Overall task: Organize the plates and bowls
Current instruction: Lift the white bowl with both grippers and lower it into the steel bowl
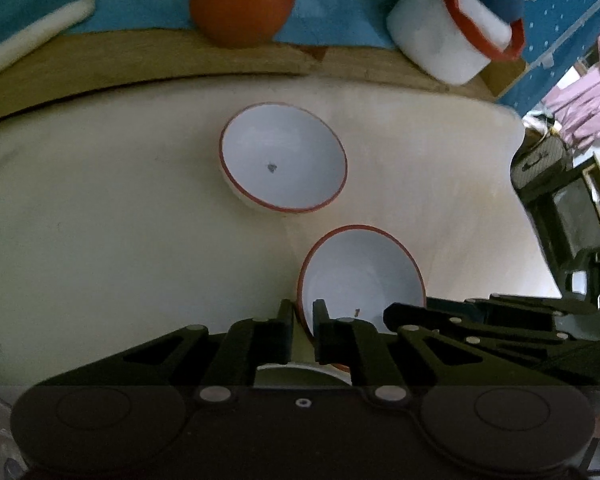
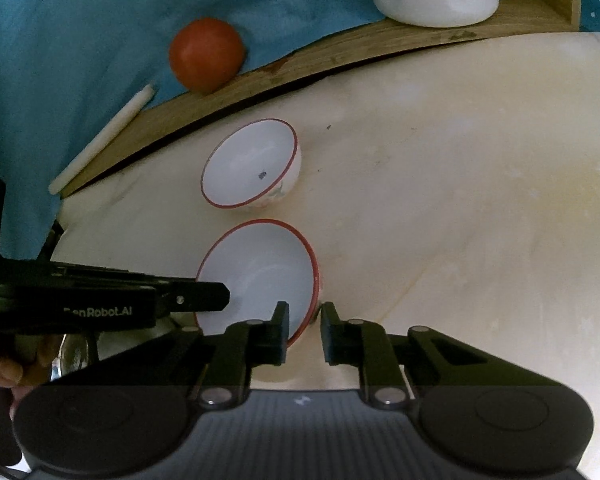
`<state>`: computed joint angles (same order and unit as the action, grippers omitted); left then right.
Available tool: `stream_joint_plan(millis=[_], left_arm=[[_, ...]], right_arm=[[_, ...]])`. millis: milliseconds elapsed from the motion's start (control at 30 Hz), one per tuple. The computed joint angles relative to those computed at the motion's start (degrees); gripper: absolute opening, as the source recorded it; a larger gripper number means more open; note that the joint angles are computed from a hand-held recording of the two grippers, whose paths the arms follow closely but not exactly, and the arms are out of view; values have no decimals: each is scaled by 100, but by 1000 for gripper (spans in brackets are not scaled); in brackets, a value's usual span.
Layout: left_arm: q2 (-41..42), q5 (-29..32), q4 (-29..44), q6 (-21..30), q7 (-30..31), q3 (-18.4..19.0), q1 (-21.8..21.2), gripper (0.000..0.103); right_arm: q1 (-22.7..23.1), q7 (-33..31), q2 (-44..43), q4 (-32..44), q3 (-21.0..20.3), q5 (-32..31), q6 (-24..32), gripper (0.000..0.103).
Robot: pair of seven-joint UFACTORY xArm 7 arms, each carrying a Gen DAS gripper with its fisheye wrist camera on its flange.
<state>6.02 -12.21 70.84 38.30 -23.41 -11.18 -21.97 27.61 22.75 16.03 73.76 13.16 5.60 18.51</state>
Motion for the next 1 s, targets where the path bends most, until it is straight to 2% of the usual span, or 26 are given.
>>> stream_joint_plan(millis=[267,500,667,1000], left_arm=[[-491,-199,-411,-426,134,32,59,7],[-1068,-429,-739,-460,380,117,106,7],[-1428,-488,-982,-363,429,175,120,7],[-2016,-666,-1453,55,418,305,156,8]], right_arm=[[165,407,-313,-293,-129,-317,-348,17],[191,576,-506,-354,-85,-535,-451,17],[163,289,-560,-255,69,-411,-321,18],[124,-882,-540,-33,395,454,57,18]])
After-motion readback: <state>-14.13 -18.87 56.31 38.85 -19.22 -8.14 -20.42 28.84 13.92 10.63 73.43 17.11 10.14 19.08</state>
